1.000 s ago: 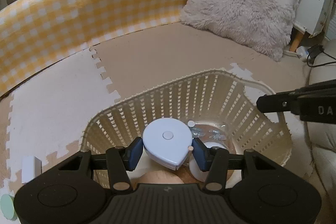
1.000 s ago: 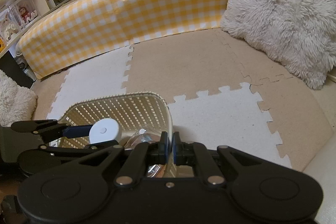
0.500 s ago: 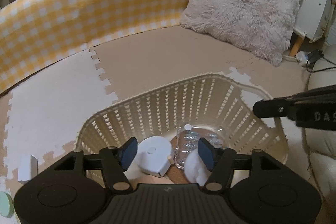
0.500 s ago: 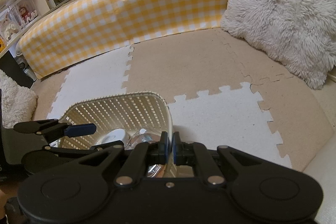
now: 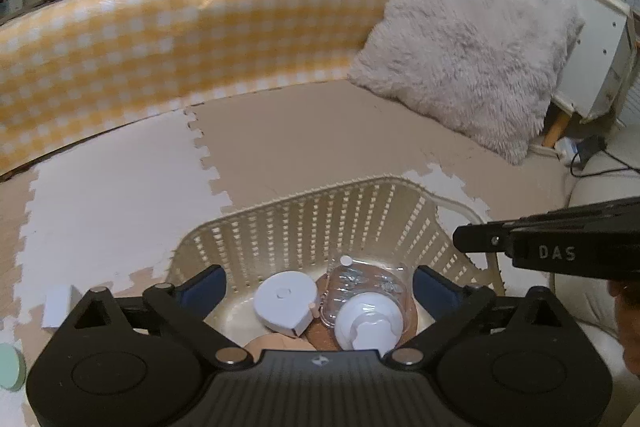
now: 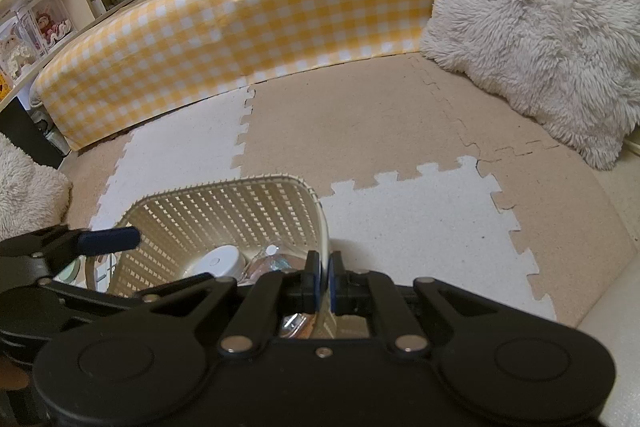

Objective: Organize rigid objects
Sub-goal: 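Withdraw the left tool and move it to the mint green round case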

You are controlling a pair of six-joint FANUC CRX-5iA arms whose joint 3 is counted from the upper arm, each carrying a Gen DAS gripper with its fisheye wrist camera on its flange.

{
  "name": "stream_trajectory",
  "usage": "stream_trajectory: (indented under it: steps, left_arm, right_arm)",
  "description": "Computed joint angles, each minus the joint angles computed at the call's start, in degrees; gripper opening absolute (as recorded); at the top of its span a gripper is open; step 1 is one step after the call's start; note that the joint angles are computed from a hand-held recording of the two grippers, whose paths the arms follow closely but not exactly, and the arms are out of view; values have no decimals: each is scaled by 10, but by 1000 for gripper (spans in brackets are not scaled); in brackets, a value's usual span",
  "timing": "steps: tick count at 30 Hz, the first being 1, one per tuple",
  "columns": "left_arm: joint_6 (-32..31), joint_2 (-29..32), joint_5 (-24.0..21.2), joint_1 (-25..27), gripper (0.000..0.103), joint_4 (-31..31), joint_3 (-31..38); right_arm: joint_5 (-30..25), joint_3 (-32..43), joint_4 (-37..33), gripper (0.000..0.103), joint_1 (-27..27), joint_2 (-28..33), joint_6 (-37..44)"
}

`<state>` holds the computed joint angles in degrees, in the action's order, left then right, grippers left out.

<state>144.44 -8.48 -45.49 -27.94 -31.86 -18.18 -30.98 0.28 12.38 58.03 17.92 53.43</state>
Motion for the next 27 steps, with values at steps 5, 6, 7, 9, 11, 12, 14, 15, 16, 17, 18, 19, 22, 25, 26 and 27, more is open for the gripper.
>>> stream_trajectory:
  steps: [5, 6, 7, 9, 11, 12, 14, 15, 16, 17, 18, 19, 22, 25, 26, 27]
  left_arm:
    - [41, -27, -7, -10, 103, -9, -11]
    - [50, -32, -10, -15, 103, -14, -13]
    - [61, -39, -16, -23, 103, -23, -14]
    - [90, -51, -30, -42, 103, -44, -17]
    - [113, -67, -42, -58, 103, -61, -24]
    - [126, -75, -50, -67, 103, -71, -27]
    - [156, -90, -69, -85, 103, -90, -33]
    - [170, -95, -79, -93, 103, -98, -35]
    - [186, -102, -92, -102, 103, -107, -39]
    - [201, -108, -105, -111, 103, -115, -41]
    - [215, -114, -119, -119, 103, -123, -45]
    - [224, -119, -130, -125, 103, -128, -48]
    - [254, -136, -157, -137, 103, -137, -64]
    - [284, -153, -177, -141, 103, -141, -83]
    - [295, -156, -186, -141, 103, -141, -88]
    - [307, -159, -196, -143, 103, -143, -93]
  right_arm:
    - [0, 0, 0, 5, 0, 0, 0]
    - [0, 0, 0, 5, 0, 0, 0]
    - [0, 0, 0, 5, 0, 0, 0]
    - [0, 0, 2, 5, 0, 0, -1]
    - [0, -1, 2, 5, 0, 0, -1]
    - [0, -1, 2, 5, 0, 0, -1]
    - [0, -1, 3, 5, 0, 0, -1]
    - [0, -1, 3, 5, 0, 0, -1]
    - [-1, -1, 4, 5, 0, 0, -1]
    - [-1, -1, 5, 5, 0, 1, -1]
    - [-2, 0, 6, 5, 0, 1, -2]
    - [-2, 0, 6, 5, 0, 1, -2]
    - [-2, -1, 7, 5, 0, 1, -2]
    - [-2, -1, 10, 5, 1, 1, -4]
    - [-2, -1, 10, 5, 1, 1, -4]
    - [-2, -1, 11, 5, 1, 1, -4]
